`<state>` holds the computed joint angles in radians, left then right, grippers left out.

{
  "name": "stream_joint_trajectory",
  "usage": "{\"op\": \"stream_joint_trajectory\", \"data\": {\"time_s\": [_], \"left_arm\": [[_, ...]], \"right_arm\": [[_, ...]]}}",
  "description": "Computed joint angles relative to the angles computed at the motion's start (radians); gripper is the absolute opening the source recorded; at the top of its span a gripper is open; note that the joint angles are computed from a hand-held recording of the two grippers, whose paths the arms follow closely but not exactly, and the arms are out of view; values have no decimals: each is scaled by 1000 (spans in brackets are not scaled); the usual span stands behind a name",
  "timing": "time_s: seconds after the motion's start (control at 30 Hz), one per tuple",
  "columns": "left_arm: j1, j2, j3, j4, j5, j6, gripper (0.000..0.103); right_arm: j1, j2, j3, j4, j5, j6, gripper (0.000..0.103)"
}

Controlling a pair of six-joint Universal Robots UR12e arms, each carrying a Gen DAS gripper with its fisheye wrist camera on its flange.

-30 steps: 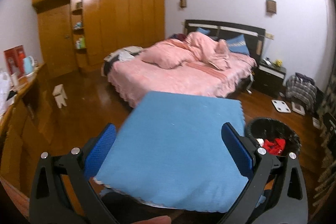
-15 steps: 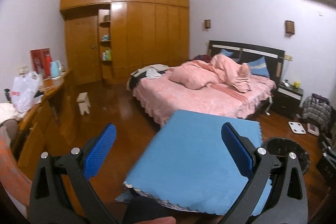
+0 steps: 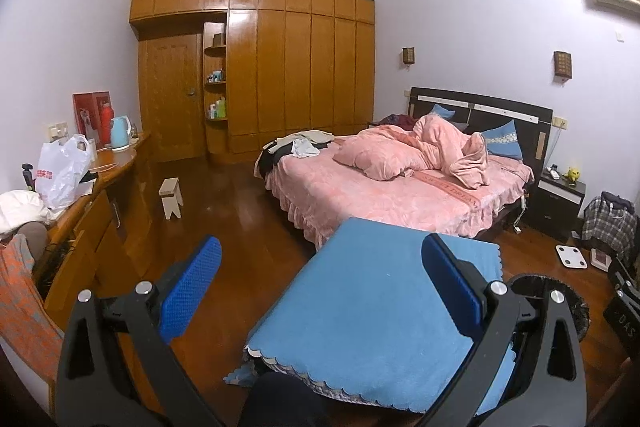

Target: Collect trash

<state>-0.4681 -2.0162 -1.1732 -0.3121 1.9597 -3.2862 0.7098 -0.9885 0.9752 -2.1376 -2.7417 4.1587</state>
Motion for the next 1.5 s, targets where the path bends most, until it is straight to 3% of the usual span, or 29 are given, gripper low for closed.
{"op": "stream_joint_trajectory", "data": {"time_s": [0.47, 1.5], "left_arm": [[9, -19, 17, -46, -36, -8, 98], [5, -36, 35, -71, -48, 0, 98]], "right_arm": [[-12, 14, -35, 84, 12, 47, 97], [-19, 5, -23, 106, 10, 75, 97]]}}
